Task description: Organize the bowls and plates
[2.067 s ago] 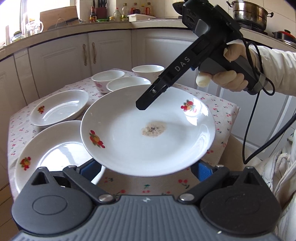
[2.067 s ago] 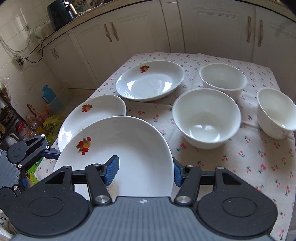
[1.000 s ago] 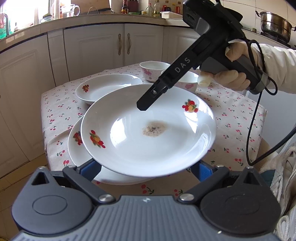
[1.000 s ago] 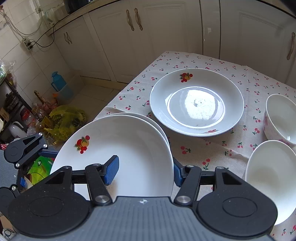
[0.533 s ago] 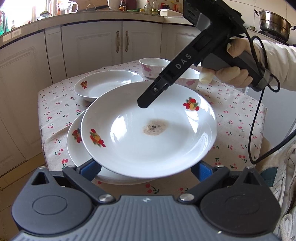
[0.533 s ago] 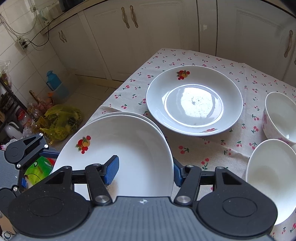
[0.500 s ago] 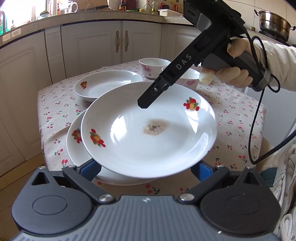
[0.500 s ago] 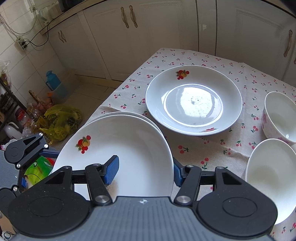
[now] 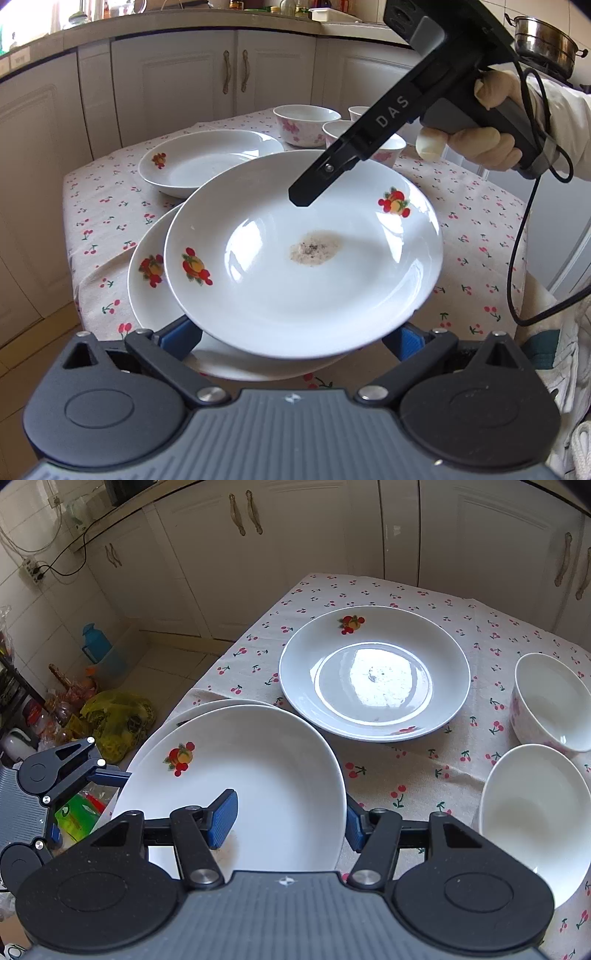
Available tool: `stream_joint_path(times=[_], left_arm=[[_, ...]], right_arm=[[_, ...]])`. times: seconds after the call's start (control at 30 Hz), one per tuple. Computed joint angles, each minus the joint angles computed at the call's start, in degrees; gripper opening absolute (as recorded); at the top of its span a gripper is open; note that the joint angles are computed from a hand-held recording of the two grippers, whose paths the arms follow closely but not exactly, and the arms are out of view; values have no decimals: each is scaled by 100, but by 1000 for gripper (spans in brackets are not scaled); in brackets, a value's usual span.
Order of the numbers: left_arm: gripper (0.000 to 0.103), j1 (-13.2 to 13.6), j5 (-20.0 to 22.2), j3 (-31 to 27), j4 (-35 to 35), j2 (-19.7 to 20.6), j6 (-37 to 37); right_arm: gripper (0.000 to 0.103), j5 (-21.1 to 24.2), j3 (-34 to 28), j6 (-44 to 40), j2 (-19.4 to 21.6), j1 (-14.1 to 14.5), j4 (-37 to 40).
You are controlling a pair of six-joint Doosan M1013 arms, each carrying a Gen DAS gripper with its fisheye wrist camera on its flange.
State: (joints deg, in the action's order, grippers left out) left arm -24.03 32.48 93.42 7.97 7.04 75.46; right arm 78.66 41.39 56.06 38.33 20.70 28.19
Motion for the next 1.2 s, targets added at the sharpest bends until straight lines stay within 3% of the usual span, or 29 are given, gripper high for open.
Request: stream_joint_path(times=[0.13, 0.67, 1.03, 1.2], left_arm=[[102, 63, 131, -86, -338, 51, 289], [103, 61, 798, -423, -290, 214, 320], [103, -134, 1558, -764, 379, 387, -434], [102, -147, 1716, -843, 349, 407, -586]], right_arm=[[65, 7, 8, 76, -16, -10, -5], [65, -110, 266, 288, -217, -52, 2], [65, -282, 579, 308, -416, -103, 94], [65, -324, 647, 303, -445, -130, 174]])
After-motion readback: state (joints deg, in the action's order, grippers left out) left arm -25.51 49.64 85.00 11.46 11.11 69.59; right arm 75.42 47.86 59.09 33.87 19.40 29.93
